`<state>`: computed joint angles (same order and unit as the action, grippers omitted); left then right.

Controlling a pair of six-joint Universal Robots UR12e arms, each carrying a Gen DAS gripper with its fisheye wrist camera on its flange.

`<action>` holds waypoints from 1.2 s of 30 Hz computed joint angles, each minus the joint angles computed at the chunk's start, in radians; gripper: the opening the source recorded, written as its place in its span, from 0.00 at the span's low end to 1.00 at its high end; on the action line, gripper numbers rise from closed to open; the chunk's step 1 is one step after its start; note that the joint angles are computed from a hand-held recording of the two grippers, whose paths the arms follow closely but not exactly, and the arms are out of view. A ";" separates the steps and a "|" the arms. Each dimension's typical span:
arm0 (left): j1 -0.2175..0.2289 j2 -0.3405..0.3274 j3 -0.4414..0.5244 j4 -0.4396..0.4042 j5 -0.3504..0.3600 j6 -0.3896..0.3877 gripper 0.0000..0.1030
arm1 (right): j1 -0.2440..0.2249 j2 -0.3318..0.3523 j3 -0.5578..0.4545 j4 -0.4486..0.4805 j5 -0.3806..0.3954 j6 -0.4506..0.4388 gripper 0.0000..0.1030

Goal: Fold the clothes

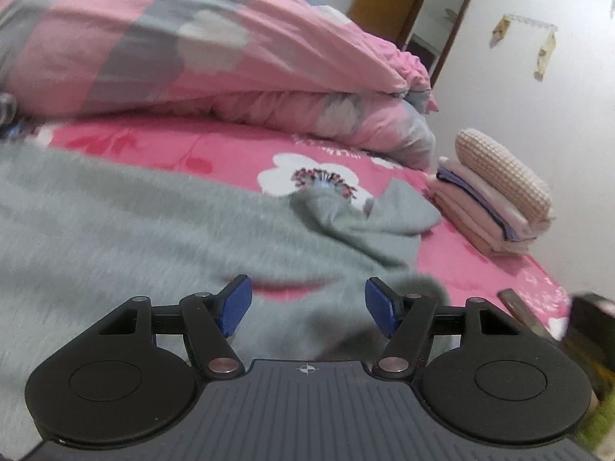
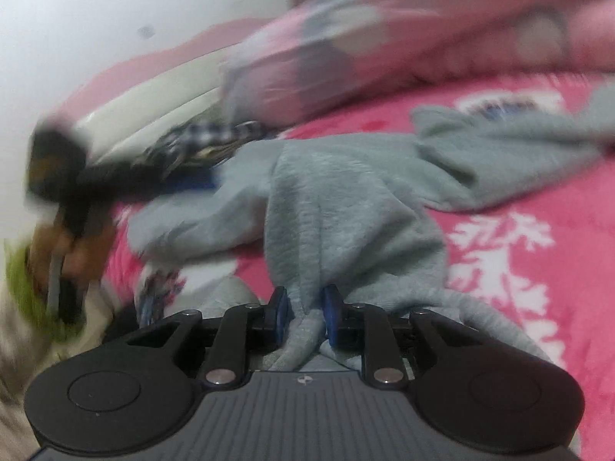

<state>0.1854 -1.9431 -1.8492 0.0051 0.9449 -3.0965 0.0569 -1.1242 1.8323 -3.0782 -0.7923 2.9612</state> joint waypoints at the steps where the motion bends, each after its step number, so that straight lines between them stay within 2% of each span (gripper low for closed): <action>1: -0.015 -0.010 0.017 -0.002 0.022 0.007 0.64 | 0.004 -0.006 0.011 -0.015 -0.006 -0.039 0.23; 4: -0.074 -0.039 0.072 -0.070 0.168 0.066 0.64 | 0.010 -0.014 0.024 -0.023 0.003 -0.107 0.24; 6: -0.102 -0.051 0.103 -0.156 0.243 0.106 0.64 | 0.009 -0.014 0.027 -0.034 0.015 -0.106 0.24; 8: -0.113 -0.047 0.102 -0.213 0.283 0.141 0.63 | 0.000 -0.011 0.027 -0.061 0.031 -0.074 0.24; 9: -0.115 -0.042 0.092 -0.213 0.293 0.159 0.63 | -0.009 -0.008 0.027 -0.085 0.051 -0.032 0.24; 11: -0.115 -0.028 0.059 -0.182 0.303 0.196 0.63 | -0.034 0.011 0.021 -0.173 0.116 0.116 0.28; 14: -0.116 -0.008 0.026 -0.167 0.319 0.235 0.63 | -0.069 0.063 -0.006 -0.377 0.208 0.388 0.34; 16: -0.117 0.001 0.013 -0.164 0.328 0.238 0.63 | -0.075 0.085 -0.023 -0.457 0.214 0.498 0.34; 17: -0.118 0.003 0.010 -0.164 0.332 0.234 0.63 | -0.070 0.087 -0.026 -0.461 0.192 0.508 0.34; 20: -0.120 0.003 0.013 -0.172 0.337 0.220 0.63 | -0.056 0.087 -0.031 -0.441 0.131 0.505 0.34; 26: -0.116 0.005 0.008 -0.176 0.328 0.196 0.63 | -0.016 0.033 0.002 -0.219 -0.026 0.249 0.33; 29: -0.115 0.004 0.006 -0.171 0.326 0.185 0.63 | -0.007 0.036 -0.007 -0.163 -0.069 0.233 0.31; 36: -0.117 0.004 0.007 -0.172 0.330 0.182 0.64 | -0.008 0.037 -0.004 -0.165 -0.070 0.225 0.31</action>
